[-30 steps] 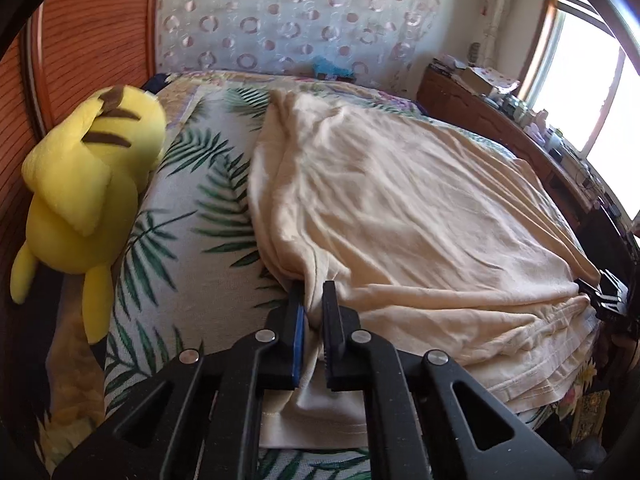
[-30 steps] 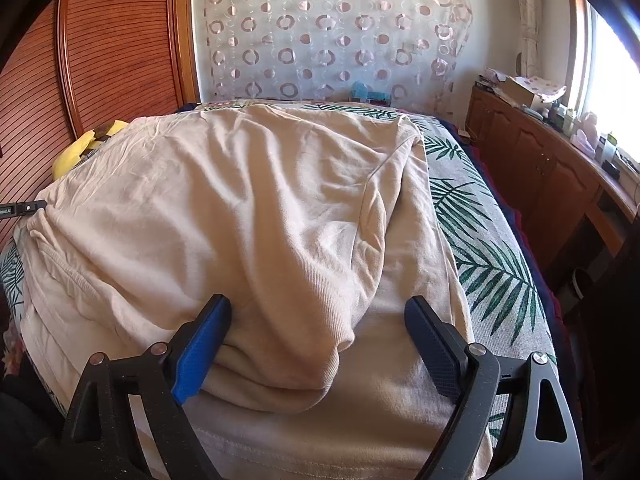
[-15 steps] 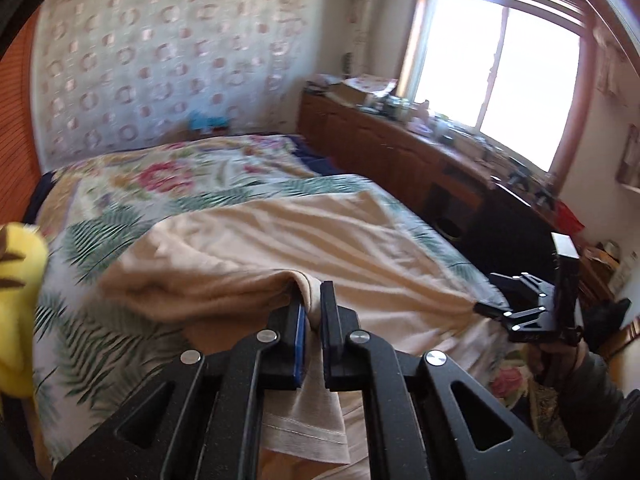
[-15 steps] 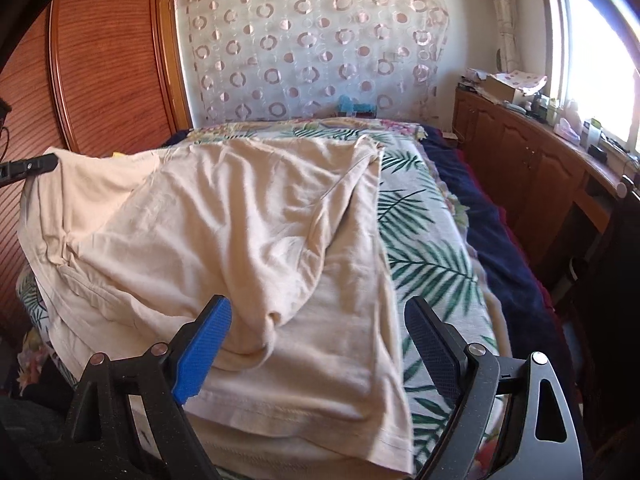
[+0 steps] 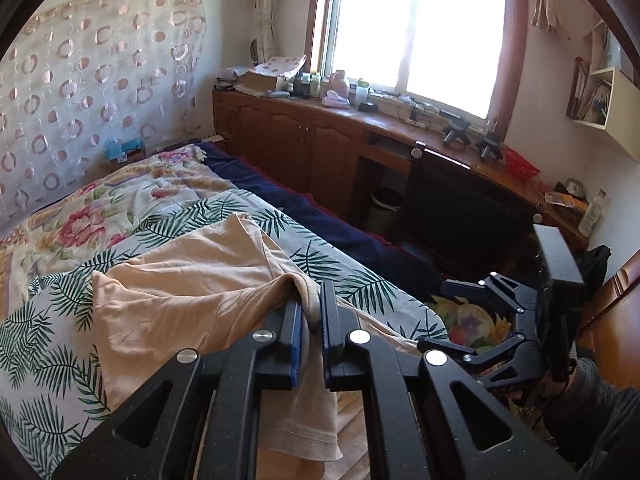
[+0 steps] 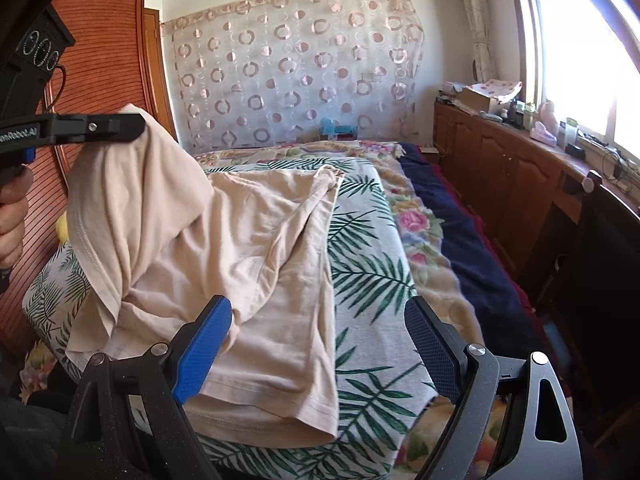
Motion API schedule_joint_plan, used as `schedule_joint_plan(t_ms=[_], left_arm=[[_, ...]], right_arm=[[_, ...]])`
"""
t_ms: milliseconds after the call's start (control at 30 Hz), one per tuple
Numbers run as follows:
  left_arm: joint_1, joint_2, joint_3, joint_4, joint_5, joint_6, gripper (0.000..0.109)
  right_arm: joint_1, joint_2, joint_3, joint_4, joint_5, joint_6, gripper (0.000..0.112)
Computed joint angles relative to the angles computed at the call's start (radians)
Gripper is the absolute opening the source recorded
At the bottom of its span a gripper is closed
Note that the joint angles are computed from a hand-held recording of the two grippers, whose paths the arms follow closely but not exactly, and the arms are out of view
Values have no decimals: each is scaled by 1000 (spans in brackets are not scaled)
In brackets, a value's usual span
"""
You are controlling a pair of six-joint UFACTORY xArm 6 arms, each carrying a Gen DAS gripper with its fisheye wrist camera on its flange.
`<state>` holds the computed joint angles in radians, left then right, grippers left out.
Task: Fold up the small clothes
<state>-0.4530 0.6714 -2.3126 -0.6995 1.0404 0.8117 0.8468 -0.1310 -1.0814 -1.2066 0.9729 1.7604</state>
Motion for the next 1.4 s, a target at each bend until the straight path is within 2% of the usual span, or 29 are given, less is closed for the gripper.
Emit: schedule_joint_plan(t_ms=[67,133,167,200,333,400,600,767,867,1067,1100,1133,1167,1267,1333,1400], left_arm=[[-3,-8,21,2,-9,10,8],[-12,-41,79,3,-35,28,15],[-11,-53,98,-9,-42,42,23],[-8,-63,113,-29,-46,58,36],[5,-116,194,-90,-62,104,58],[19,-148,246,-110,-83,122,77],[61,-227,403,-129,-178,150,80],[97,-234,463,-111,-237,139,80],[112,-234,497,-87,-289,118,80],[147,-203,496,-80,-301,77,80],[154,-196,491,-78,-295,70,80],[158,-187,483,-75,-289,60,80],[162,-178,475,-71,-285,52,80],[169,-161,466,-57,-283,28,80],[170,-153,461,-51,-282,18,80],[170,-143,455,-45,-281,14,80]], right_arm=[[0,-4,8,-2,2,14,89],[3,-2,10,1,4,17,89],[2,2,8,3,4,17,89],[6,4,6,6,8,15,89],[11,17,-15,17,16,6,89],[8,17,-19,18,9,2,89],[-21,45,-57,26,-43,-51,89],[-63,109,-127,35,-122,-107,87],[-87,167,-198,51,-165,-165,80],[-125,294,-334,161,-208,-355,60],[-130,311,-351,196,-206,-396,42],[-134,327,-367,231,-193,-445,10],[-132,334,-375,252,-170,-480,5],[-126,268,-303,216,-184,-443,3],[-96,202,-241,163,-133,-373,3],[-75,116,-153,128,-121,-300,3]])
